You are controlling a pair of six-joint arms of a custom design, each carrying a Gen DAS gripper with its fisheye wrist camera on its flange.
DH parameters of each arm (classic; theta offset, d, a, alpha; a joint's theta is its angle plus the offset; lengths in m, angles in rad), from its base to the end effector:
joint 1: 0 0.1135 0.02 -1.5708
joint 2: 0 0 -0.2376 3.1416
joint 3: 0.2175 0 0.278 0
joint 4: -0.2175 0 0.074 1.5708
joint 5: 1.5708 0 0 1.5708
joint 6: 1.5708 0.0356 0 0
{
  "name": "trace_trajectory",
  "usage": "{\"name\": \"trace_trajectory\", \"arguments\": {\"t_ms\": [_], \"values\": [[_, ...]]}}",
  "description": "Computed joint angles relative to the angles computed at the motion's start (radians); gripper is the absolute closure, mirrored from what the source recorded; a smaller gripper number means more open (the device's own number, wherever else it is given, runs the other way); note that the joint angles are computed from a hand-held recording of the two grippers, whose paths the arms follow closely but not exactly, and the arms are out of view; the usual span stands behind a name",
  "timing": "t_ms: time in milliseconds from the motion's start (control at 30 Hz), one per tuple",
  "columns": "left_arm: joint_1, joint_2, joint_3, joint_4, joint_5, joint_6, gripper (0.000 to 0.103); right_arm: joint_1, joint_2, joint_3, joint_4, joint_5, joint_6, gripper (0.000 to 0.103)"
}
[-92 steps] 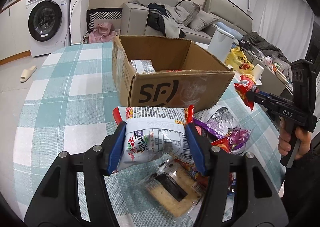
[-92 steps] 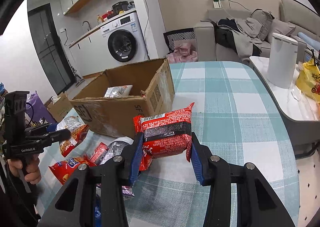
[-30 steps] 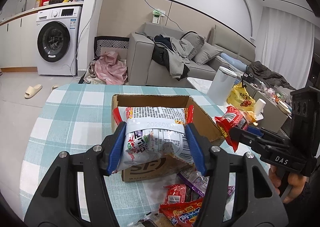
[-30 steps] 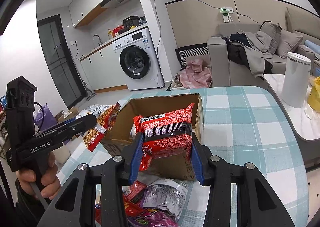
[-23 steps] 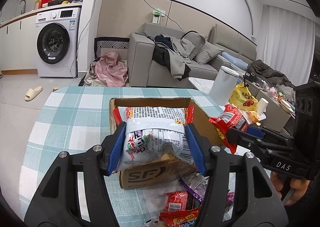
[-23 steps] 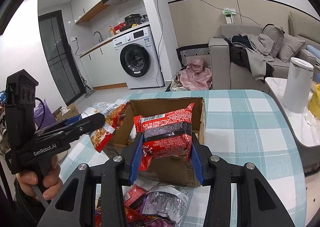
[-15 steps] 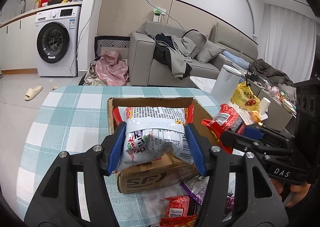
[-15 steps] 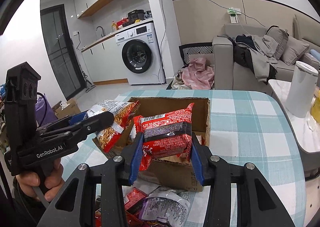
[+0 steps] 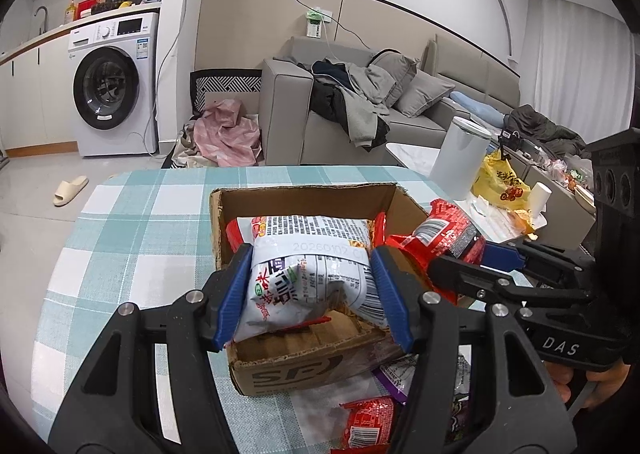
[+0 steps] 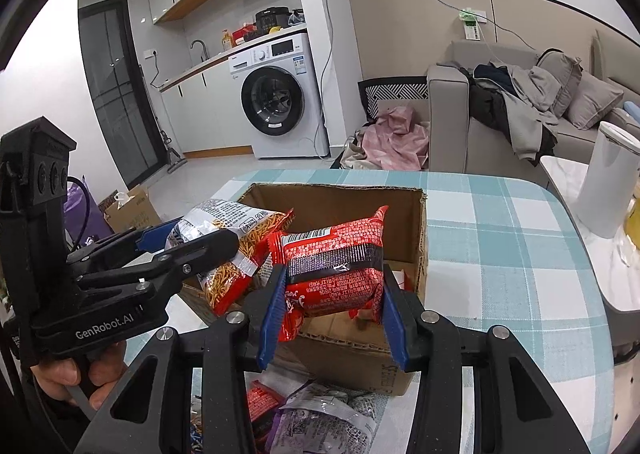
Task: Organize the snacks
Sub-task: 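Open the left tool over the box while the right tool releases the red-black packet, then move both open tools back down toward the snacks beside the box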
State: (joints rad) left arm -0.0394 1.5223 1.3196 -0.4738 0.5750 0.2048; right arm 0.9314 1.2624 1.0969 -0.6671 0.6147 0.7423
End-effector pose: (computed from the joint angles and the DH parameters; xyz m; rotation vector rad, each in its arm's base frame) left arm 0.3664 -0.0338 0.2899 0.5653 2.0999 -0.5492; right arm 0.1924 0.2244 0.2781 0.0615 2.2238 0.1648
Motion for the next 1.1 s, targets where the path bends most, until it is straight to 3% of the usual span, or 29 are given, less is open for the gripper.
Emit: {"name": "trace_trajectory", "arguments": {"t_ms": [300, 533, 567, 633, 700, 900, 1000, 1100], "values": [[-0.015, 0.033, 0.01, 0.005, -0.018, 0.018, 0.052, -0.023, 0.004, -0.013, 0.015, -0.029, -0.005, 0.059], [-0.005, 0.012, 0.002, -0.02, -0.007, 0.049, 0.05, 0.017, -0.034, -0.012, -0.014, 0.024, 0.001, 0.047], [-0.001, 0.004, -0.002, -0.026, -0.005, 0.055, 0.046, 0.028, -0.041, -0.011, -0.024, 0.037, 0.008, 0.043], [0.01, -0.025, -0.024, -0.028, -0.004, 0.063, 0.034, 0.053, -0.059, -0.011, -0.049, 0.068, 0.026, 0.022], [0.028, -0.053, -0.045, -0.031, 0.01, 0.071, 0.021, 0.074, -0.08, -0.012, -0.079, 0.083, 0.053, 0.014], [0.079, -0.137, -0.097, -0.085, 0.036, 0.119, 0.013, 0.139, -0.132, -0.034, -0.142, 0.099, 0.146, 0.001], [0.105, -0.197, -0.14, -0.096, 0.053, 0.14, 0.001, 0.182, -0.149, -0.046, -0.162, 0.127, 0.189, 0.0], [0.135, -0.263, -0.182, -0.107, 0.072, 0.16, 0.001, 0.21, -0.159, -0.051, -0.182, 0.14, 0.218, 0.0]]}}
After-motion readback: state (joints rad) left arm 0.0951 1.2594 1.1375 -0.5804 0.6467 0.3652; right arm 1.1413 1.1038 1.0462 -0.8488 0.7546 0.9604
